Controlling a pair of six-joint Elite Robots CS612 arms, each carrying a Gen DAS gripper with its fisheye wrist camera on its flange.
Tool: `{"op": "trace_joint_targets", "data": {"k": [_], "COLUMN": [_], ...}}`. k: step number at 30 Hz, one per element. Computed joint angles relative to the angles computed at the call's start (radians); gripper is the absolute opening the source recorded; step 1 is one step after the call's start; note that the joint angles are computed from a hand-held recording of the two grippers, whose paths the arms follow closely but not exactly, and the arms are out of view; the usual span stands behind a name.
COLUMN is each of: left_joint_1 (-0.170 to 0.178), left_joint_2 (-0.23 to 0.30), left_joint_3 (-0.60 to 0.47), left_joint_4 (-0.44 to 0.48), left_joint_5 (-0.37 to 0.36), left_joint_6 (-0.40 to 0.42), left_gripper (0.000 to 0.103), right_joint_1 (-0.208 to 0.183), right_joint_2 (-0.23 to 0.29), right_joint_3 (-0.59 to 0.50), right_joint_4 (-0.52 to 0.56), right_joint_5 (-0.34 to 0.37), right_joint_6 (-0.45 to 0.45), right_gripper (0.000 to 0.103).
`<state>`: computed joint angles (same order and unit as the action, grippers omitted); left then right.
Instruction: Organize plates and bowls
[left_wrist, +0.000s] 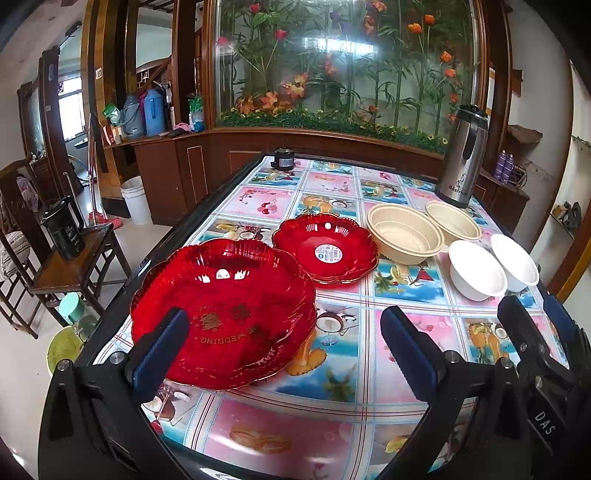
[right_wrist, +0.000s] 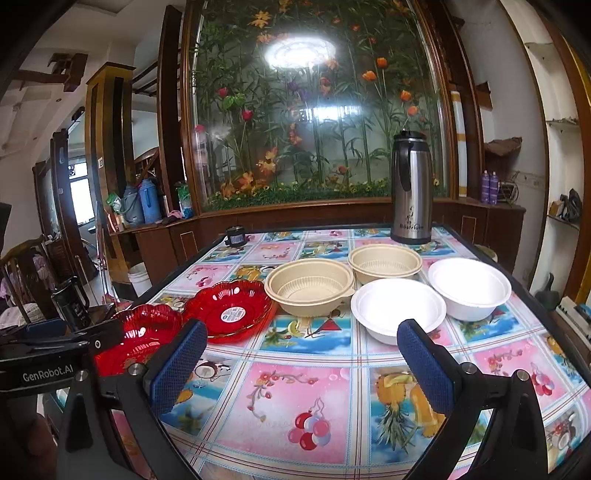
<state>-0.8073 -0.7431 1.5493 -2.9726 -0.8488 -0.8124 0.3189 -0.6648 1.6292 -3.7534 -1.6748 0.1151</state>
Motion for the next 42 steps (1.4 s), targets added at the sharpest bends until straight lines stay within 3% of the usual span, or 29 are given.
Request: {"op": "trace_joint_targets", "data": {"k": [19,26,32,38,42], "left_joint_1": [0.006,0.012,0.029,0.063,0.085], "left_joint_2": [0.008,0.001,-0.031,-0.077,-0.079], "left_joint_3": [0.000,0.019,0.081,0.161,0.172], "left_joint_4": [0.050,0.064,0.115,0.172,0.195], "left_joint_5": [-0.004,0.010,0.035,0.052,0.034], "left_joint_6": [-0.017,-0.039,-0.134,-0.289,-0.340], "left_gripper": [0.103,0.103,0.103,0.103,0.103], "right_joint_1": [-0.001,-0.001,0.009,0.042,0.058], "right_joint_2": [0.003,0.001,0.010,0.039,0.058], "right_joint_3": [-0.002,-0.019,-0.087,-0.160,-0.187], "right_joint_4": [0.042,0.074,0.165,0.282,0.326], "right_joint_5": [0.033,0.087,0.213,0.259,0.254], "right_joint_6": [0.009,0.017,0.050,0.045,0.032], "right_gripper": [0.103,0.103,0.103,0.103,0.103]}}
